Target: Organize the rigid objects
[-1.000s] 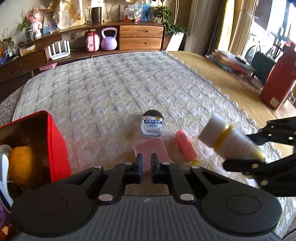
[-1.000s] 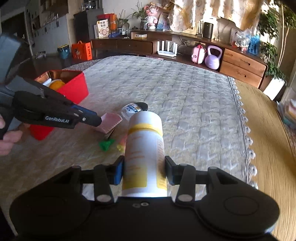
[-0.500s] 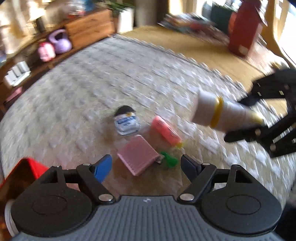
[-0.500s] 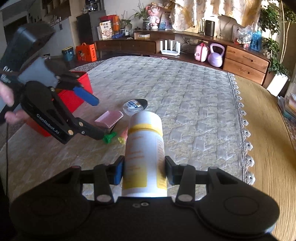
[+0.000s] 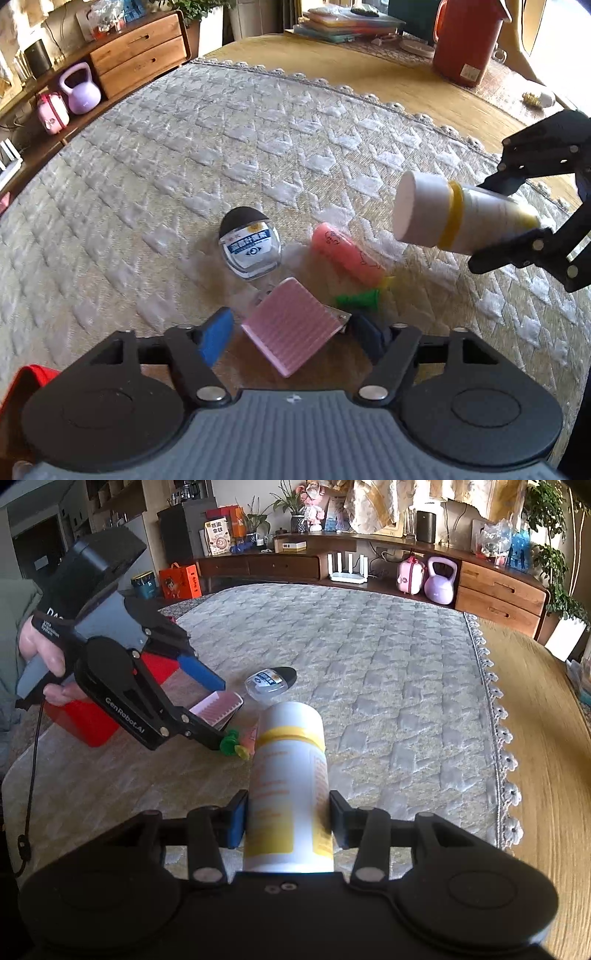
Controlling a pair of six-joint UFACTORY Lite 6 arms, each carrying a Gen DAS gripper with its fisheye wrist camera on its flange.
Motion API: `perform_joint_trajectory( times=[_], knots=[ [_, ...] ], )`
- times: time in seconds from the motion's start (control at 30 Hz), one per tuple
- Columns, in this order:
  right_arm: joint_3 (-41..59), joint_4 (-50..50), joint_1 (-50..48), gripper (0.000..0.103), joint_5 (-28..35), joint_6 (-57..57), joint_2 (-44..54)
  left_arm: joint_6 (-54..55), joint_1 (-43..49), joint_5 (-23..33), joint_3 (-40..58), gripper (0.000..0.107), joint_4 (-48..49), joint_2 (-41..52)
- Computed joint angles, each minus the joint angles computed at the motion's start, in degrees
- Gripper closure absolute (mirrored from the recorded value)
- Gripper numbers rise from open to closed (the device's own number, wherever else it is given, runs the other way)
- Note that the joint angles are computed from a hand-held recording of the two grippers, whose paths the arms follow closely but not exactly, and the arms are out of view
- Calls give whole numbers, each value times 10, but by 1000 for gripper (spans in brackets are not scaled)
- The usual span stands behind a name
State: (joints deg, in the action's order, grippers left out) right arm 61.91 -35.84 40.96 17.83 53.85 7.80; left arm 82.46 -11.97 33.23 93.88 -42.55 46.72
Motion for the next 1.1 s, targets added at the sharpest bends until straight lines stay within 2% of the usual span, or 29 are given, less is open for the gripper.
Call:
perform_joint_trajectory(
  times=[0.03, 0.07, 0.4, 0.83, 1.1],
  knots=[
    [-1, 5, -2, 59, -4, -4, 1, 12, 1, -2, -7, 48, -15, -4],
    [-2, 12, -5, 59, -7, -9, 1, 16, 0, -4, -11, 50, -19, -8],
    [-15, -61, 16, 59, 5, 90, -22, 93, -2, -62, -96, 51, -108, -69],
    [33, -130, 130, 59, 135, 230, -53, 111, 13, -77, -279, 51, -210, -256],
    [134, -115, 195, 59, 211, 229, -10, 91, 54, -67, -408, 51, -240, -404]
  ],
)
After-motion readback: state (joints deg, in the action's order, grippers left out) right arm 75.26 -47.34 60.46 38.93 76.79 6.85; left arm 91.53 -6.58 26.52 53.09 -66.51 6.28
